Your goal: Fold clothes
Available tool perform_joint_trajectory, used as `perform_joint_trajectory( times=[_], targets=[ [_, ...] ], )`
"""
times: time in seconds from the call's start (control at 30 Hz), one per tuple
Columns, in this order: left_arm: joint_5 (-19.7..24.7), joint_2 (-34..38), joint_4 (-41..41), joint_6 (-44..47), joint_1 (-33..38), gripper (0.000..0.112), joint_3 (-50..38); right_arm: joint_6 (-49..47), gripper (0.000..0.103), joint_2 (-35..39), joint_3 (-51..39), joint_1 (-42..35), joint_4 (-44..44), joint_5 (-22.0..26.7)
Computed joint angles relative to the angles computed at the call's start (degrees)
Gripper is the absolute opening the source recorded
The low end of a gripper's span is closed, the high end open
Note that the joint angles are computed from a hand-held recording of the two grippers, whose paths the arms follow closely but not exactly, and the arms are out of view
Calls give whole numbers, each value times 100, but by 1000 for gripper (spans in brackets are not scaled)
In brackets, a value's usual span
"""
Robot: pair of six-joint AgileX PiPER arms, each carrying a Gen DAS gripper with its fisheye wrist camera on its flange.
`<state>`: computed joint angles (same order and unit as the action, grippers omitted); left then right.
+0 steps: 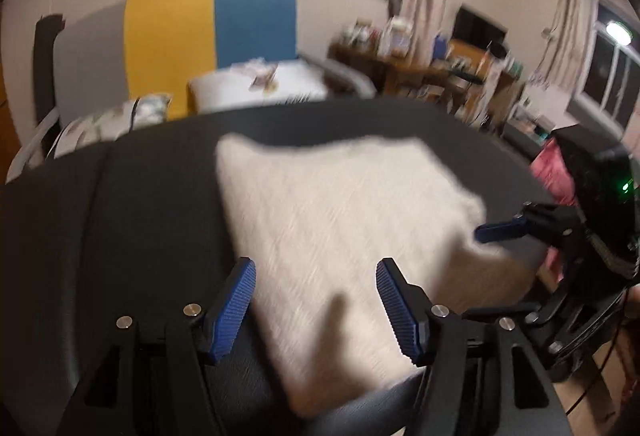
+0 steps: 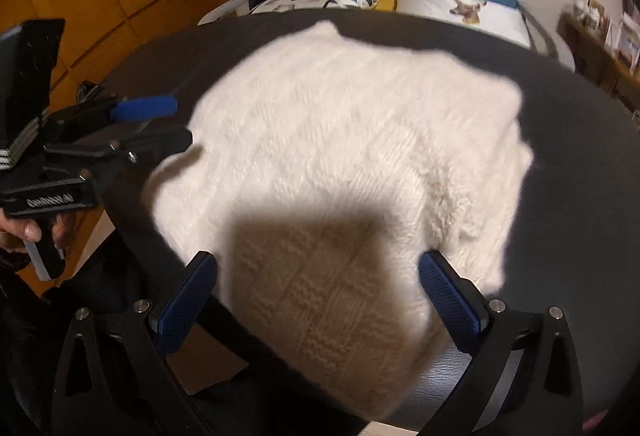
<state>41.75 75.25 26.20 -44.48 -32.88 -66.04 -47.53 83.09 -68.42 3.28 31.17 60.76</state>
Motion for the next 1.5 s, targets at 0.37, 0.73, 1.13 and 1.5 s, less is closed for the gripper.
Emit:
perform_joint_trajectory(
  times=[0.37, 0.73, 1.13, 1.5],
  targets=[
    [-133, 631, 870, -322, -330, 68, 324, 704, 103, 423, 178, 178, -392, -1155],
    [-122, 571, 320, -95, 150, 68, -115, 751, 103, 428, -466, 226, -367, -1004],
    [-252, 1332, -2361, 2438, 1765, 70, -1413, 1053, 103, 2310, -2746, 92, -406, 337],
    [453, 2751, -3308, 3460, 2031, 75, -2774, 1078, 103, 3315, -3962, -18, -69, 757]
  ],
)
